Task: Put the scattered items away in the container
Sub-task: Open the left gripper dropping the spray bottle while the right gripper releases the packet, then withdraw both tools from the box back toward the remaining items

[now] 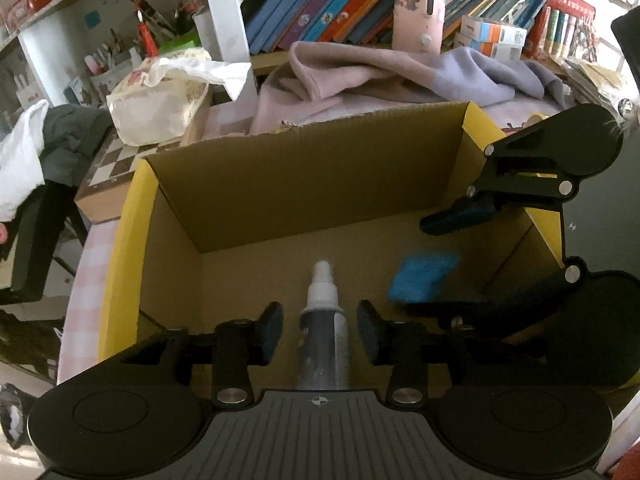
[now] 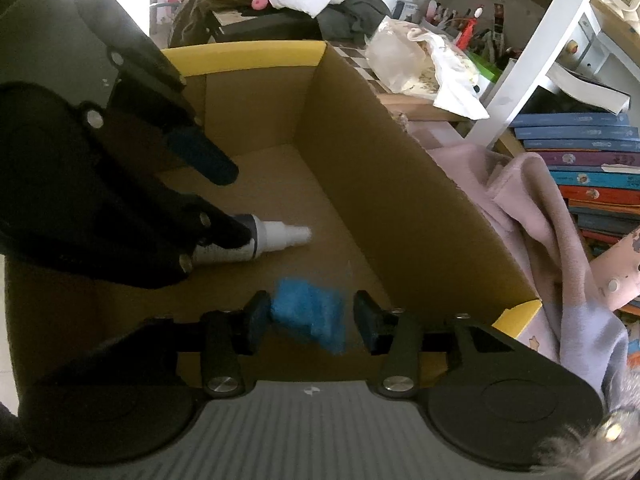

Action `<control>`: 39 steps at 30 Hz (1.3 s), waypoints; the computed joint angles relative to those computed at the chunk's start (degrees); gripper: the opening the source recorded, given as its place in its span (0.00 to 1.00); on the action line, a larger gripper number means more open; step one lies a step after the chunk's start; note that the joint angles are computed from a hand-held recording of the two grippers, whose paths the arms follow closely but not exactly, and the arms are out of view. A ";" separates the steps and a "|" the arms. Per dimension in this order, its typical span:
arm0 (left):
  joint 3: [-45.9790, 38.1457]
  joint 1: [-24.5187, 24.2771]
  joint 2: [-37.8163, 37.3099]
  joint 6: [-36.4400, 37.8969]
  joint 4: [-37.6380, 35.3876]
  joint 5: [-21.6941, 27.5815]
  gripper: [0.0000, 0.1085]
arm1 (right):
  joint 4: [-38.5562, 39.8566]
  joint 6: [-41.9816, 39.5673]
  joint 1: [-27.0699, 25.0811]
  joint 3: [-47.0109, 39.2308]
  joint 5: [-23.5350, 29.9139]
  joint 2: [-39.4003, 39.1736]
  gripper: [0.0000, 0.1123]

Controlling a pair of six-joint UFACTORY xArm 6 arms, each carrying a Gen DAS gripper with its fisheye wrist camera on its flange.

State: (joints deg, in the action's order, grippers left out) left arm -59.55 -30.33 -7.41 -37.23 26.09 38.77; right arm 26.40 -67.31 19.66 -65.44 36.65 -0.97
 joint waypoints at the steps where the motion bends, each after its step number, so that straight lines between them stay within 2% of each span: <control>1: 0.23 -0.18 -0.35 -0.80 1.05 -0.06 0.52 | 0.31 -0.22 0.05 0.28 -0.25 -0.27 0.48; 4: 1.13 -0.55 -1.78 -2.53 3.04 -0.90 0.57 | 2.08 -0.40 -0.08 0.88 -0.31 -1.33 0.52; 11: 2.24 -2.20 -5.34 -7.76 7.98 -1.04 0.58 | 6.17 -1.45 0.01 3.49 -1.32 -5.87 0.55; 15: 3.24 -3.93 -8.05 -11.20 11.49 -0.04 0.60 | 7.83 -2.10 0.11 5.87 -2.11 -9.44 0.58; 17: 3.90 -4.88 -9.66 -13.05 13.21 0.53 0.65 | 8.69 -2.34 0.04 7.17 -2.48 -11.33 0.59; 22: 5.67 -7.58 -13.56 -17.01 16.55 2.08 0.66 | 9.52 -1.04 -0.23 10.73 -2.97 -16.49 0.60; 31: 8.92 -14.72 -20.72 -23.98 22.08 7.50 0.66 | 9.77 1.48 -0.54 17.92 -3.33 -27.35 0.63; 39: 10.94 -25.26 -26.50 -31.76 25.91 17.48 0.66 | 9.73 5.43 -1.83 26.33 -2.74 -40.67 0.64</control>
State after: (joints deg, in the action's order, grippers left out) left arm -48.60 -55.58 -33.91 -68.99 52.00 56.25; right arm 36.13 -61.88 17.84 -39.11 33.91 -41.64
